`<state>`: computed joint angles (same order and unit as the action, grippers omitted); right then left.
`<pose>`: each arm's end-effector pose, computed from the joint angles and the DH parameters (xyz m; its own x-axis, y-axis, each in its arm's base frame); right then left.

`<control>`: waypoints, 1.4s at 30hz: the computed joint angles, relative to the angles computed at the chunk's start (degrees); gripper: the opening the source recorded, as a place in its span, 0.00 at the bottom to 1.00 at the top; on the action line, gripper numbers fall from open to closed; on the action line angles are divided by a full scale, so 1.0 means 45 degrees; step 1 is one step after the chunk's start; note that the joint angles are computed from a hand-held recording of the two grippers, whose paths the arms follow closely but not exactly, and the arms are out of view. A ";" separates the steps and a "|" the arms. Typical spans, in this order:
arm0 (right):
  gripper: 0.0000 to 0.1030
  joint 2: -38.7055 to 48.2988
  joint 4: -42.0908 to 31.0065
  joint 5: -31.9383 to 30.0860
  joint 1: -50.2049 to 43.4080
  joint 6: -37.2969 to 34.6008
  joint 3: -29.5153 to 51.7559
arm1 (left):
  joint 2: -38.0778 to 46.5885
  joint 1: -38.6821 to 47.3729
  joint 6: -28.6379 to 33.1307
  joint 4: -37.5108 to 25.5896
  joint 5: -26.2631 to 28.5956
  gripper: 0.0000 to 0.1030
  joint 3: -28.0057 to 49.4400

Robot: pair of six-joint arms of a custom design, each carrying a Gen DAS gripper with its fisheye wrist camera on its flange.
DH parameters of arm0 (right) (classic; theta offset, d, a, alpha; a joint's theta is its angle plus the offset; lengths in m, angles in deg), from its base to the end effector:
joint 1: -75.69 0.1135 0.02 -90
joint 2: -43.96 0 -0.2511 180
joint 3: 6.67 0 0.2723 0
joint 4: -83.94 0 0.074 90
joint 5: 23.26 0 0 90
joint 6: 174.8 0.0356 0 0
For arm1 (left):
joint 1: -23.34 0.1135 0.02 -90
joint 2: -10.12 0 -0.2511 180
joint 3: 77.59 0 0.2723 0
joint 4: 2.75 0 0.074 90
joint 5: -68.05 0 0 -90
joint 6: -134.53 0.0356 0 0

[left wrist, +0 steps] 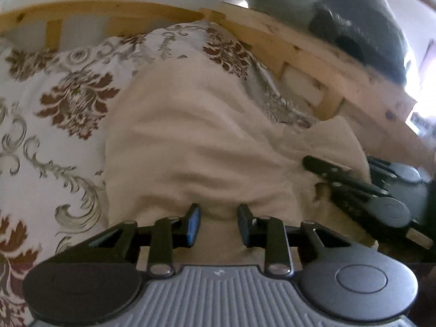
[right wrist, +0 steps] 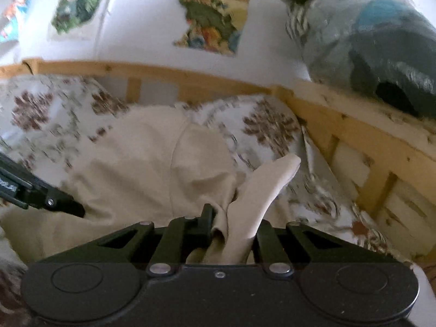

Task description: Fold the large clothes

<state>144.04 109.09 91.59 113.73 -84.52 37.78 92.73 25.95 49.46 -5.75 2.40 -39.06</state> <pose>0.2528 0.1788 0.0820 -0.4008 -0.3080 -0.8628 -0.2720 0.9393 -0.2089 0.2562 -0.0030 0.0951 -0.7083 0.0461 -0.7044 0.3010 0.9223 -0.2423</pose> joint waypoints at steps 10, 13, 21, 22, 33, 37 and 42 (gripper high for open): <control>0.64 0.0419 0.0063 0.0132 -0.1267 0.2836 0.0238 | -0.0865 -0.0074 -0.0682 0.0741 -0.0488 0.34 -0.0963; 0.65 -0.0223 0.1849 0.0030 -0.1485 0.3734 -0.0756 | -0.0930 -0.0216 -0.0099 0.0555 -0.0899 0.34 -0.0982; 0.62 0.0233 -0.0488 -0.3322 -0.1853 0.3737 0.0364 | -0.0675 -0.0671 -0.0163 0.0975 -0.1589 0.34 -0.1005; 0.61 0.0409 -0.0786 -0.3694 -0.1967 0.3854 0.0617 | -0.0667 -0.0631 -0.0101 0.1002 -0.1540 0.34 -0.1019; 0.10 0.0941 -0.1352 -0.2982 -0.1277 0.3648 0.1183 | -0.0603 -0.0528 0.0082 0.1143 -0.1343 0.34 -0.1057; 0.06 0.0583 -0.1684 -0.0918 -0.0424 0.2487 0.1114 | -0.0813 -0.0410 0.0008 0.0889 -0.1088 0.34 -0.1033; 0.05 0.0934 -0.2887 -0.0406 -0.0328 0.2634 0.1360 | -0.2197 0.1614 -0.0755 0.0811 0.1907 0.63 -0.1657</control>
<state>148.25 96.10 89.76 112.26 -72.67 43.90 82.84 33.21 46.06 -2.10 10.98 -46.52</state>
